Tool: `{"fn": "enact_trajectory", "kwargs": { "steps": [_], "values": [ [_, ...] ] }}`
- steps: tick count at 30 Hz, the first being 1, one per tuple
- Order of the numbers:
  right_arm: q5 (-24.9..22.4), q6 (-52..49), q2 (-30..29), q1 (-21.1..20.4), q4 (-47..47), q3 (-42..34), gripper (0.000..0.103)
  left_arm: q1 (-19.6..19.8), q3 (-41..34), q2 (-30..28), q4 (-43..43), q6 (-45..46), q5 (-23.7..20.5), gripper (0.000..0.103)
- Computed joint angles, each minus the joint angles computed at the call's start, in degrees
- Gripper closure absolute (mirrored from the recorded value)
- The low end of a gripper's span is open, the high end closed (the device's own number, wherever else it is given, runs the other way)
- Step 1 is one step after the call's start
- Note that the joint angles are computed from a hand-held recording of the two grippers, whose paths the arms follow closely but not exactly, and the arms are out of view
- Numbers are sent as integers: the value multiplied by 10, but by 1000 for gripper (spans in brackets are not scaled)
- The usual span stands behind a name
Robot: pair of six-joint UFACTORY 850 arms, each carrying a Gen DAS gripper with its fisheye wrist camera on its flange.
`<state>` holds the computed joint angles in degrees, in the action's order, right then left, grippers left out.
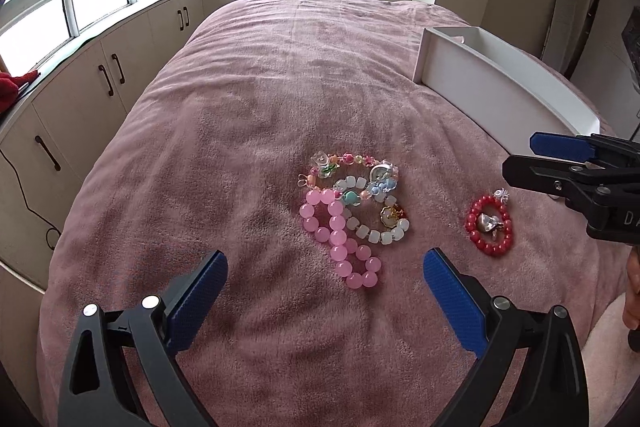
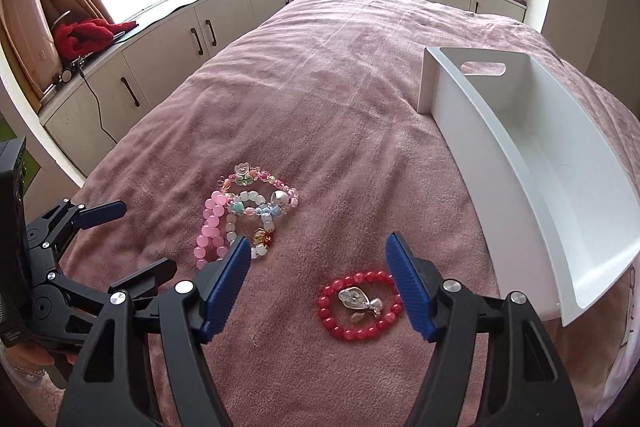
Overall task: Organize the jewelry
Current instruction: 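Grasp the pink bead bracelet with the left tool while the right tool grasps the white bead bracelet, then lift the pink bracelet with the left tool while the right tool lifts the white bead bracelet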
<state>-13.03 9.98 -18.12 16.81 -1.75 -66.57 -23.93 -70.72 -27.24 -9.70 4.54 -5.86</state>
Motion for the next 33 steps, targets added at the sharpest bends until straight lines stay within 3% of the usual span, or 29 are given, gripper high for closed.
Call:
{"fn": "enact_trajectory", "kwargs": {
  "steps": [2, 4, 5, 8, 12, 16, 18, 21, 26, 30, 33],
  "values": [
    [-4, -87, -20, -3, 82, -13, 44, -1, -9, -12, -7, 14, -4, 5],
    [-12, -172, -40, -6, 159, -26, 53, -3, -20, -24, -1, 17, -9, 14],
    [-15, -201, -48, -6, 185, -32, 53, -2, -28, -31, -12, 31, -17, 24],
    [-23, -267, -69, -5, 243, -49, 56, -1, -49, -53, -14, 30, -37, 29],
    [-41, -307, -99, -4, 279, -77, 64, 1, -65, -74, -24, 40, -59, 49],
    [-54, -299, -128, 0, 262, -103, 64, 3, -65, -78, -31, 44, -58, 59],
    [-61, -274, -141, 3, 232, -114, 70, 6, -65, -77, -41, 51, -59, 75],
    [-69, -266, -155, 4, 226, -124, 72, 15, -63, -74, -140, 138, -67, 84],
    [-80, -302, -161, 6, 273, -125, 77, 26, -50, -59, -265, 241, -77, 86],
    [-88, -348, -161, 14, 311, -120, 88, 27, -32, -36, -281, 258, -69, 86],
    [-101, -407, -154, 12, 389, -112, 89, 30, -16, -13, -293, 269, -60, 86]
  ]
}}
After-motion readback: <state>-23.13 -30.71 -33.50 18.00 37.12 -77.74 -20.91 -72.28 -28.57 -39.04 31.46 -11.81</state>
